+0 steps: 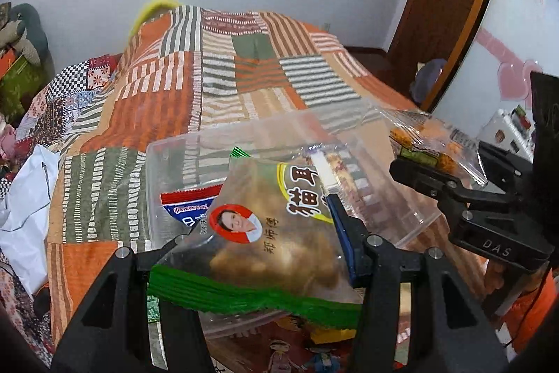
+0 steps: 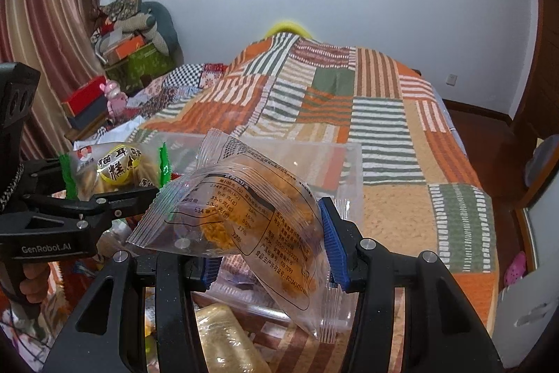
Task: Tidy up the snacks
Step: 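Carry both bags over the clear box and release them inside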
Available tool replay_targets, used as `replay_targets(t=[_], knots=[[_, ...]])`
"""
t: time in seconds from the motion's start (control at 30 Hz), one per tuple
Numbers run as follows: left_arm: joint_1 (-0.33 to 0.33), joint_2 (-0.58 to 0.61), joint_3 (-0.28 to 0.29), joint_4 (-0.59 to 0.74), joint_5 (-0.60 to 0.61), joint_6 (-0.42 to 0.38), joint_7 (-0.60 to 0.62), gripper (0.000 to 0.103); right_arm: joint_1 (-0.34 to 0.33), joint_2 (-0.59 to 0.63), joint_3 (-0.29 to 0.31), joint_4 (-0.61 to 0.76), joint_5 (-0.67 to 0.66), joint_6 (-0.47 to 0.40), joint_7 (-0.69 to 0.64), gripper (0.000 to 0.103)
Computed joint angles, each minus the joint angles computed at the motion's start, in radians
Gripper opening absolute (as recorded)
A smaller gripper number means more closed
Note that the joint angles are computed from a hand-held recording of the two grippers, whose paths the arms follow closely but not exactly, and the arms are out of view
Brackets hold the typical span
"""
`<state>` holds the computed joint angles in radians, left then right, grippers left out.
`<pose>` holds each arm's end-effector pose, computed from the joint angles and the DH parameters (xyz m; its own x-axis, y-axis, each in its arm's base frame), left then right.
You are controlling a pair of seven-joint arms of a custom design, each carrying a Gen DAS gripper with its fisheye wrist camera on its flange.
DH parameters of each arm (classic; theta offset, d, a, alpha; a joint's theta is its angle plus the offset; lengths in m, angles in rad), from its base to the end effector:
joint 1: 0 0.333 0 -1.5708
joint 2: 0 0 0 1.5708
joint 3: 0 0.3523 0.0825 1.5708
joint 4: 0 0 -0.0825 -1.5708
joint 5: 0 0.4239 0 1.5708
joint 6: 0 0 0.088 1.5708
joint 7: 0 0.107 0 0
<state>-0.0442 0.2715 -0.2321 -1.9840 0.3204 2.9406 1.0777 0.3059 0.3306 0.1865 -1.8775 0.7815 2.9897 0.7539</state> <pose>0.6591 -0.1966 0.4222 -0.0891 -0.9878 0.1280 -0.7750 -0.0119 -0.6318 0.6523 0.2791 0.4236 0.5532 -0.8269 -0.1011 -0.5958 -0.3079 -0.7418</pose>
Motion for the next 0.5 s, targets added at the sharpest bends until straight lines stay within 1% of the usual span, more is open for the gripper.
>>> replay_targets(t=[0.07,0.1,0.13,0.17,0.23,0.27,0.3,0.33,0.37,0.43,0.5], knots=[[0.010,0.007,-0.012,0.006,-0.016,-0.016,0.020,0.053,0.016,0.009,-0.019,0.007,-0.029,-0.009,0.025,0.047],[0.006,0.006,-0.008,0.003,-0.013,-0.017,0.015,0.053,0.020,0.012,-0.023,0.008,-0.038,-0.011,0.033,0.047],[-0.014,0.005,0.016,0.004,0.015,-0.021,-0.013,0.053,0.025,0.014,-0.029,0.009,-0.051,-0.013,0.043,0.047],[-0.018,0.005,0.021,0.003,0.027,-0.018,-0.020,0.053,0.029,0.016,-0.033,0.010,-0.063,-0.014,0.051,0.047],[-0.006,0.004,0.008,0.001,0.018,-0.010,-0.003,0.057,0.036,0.016,-0.041,0.008,-0.088,-0.017,0.066,0.047],[-0.012,0.001,0.014,0.001,0.026,-0.016,-0.011,0.060,0.038,0.016,-0.043,0.006,-0.097,-0.017,0.071,0.047],[-0.018,0.000,0.019,0.003,0.034,-0.020,-0.019,0.065,0.040,0.017,-0.046,0.007,-0.106,-0.020,0.078,0.047],[-0.025,-0.001,0.028,0.001,0.048,-0.014,-0.033,0.067,0.041,0.018,-0.048,0.009,-0.113,-0.024,0.086,0.048],[-0.030,-0.003,0.033,-0.001,0.058,-0.010,-0.043,0.068,0.042,0.018,-0.051,0.011,-0.122,-0.034,0.096,0.048],[-0.022,-0.004,0.025,-0.002,0.050,-0.012,-0.039,0.070,0.037,0.021,-0.044,0.016,-0.122,-0.038,0.101,0.048],[-0.027,-0.010,0.032,-0.008,0.063,-0.012,-0.055,0.070,0.051,0.019,-0.060,0.013,-0.148,-0.035,0.125,0.049]])
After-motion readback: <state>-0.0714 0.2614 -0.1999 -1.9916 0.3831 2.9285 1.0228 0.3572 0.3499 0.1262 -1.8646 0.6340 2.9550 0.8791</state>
